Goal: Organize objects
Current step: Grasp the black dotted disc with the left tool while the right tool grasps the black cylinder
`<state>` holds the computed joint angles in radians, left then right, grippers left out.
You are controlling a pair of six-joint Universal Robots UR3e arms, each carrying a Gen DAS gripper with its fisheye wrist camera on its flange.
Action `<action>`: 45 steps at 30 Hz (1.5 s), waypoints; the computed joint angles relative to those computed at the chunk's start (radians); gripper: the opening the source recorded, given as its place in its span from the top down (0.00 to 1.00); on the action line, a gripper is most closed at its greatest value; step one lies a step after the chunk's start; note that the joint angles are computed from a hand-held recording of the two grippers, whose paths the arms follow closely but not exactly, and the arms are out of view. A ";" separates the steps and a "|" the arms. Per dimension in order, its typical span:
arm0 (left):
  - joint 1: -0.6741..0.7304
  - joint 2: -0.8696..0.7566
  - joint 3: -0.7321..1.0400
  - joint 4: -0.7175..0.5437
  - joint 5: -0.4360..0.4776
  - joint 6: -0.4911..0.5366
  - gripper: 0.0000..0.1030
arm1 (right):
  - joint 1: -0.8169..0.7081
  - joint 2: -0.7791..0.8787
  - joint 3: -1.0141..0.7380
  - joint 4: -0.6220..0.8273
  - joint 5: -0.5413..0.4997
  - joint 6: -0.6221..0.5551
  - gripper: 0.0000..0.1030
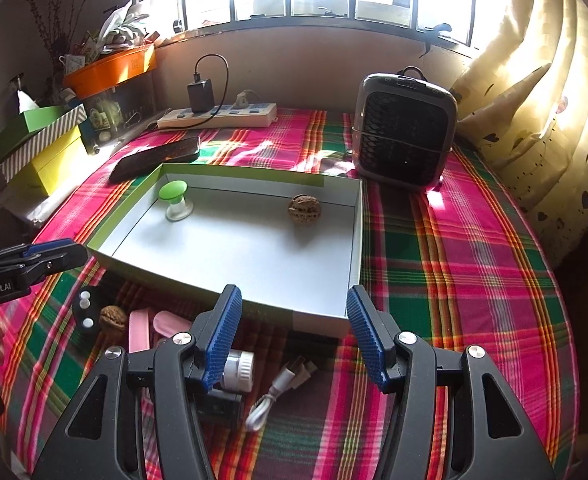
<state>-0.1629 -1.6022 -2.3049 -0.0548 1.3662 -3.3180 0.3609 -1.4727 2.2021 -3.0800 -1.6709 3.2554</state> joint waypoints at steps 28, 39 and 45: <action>-0.020 -0.040 -0.099 0.065 -0.068 -0.018 0.56 | 0.029 -0.026 0.198 -0.136 0.168 -0.030 0.46; 0.004 -0.022 -0.120 0.071 -0.072 -0.006 0.56 | 0.074 -0.012 0.187 -0.108 0.198 -0.049 0.46; 0.020 -0.014 -0.129 0.070 -0.078 -0.003 0.56 | 0.098 -0.034 0.183 -0.066 0.223 -0.090 0.46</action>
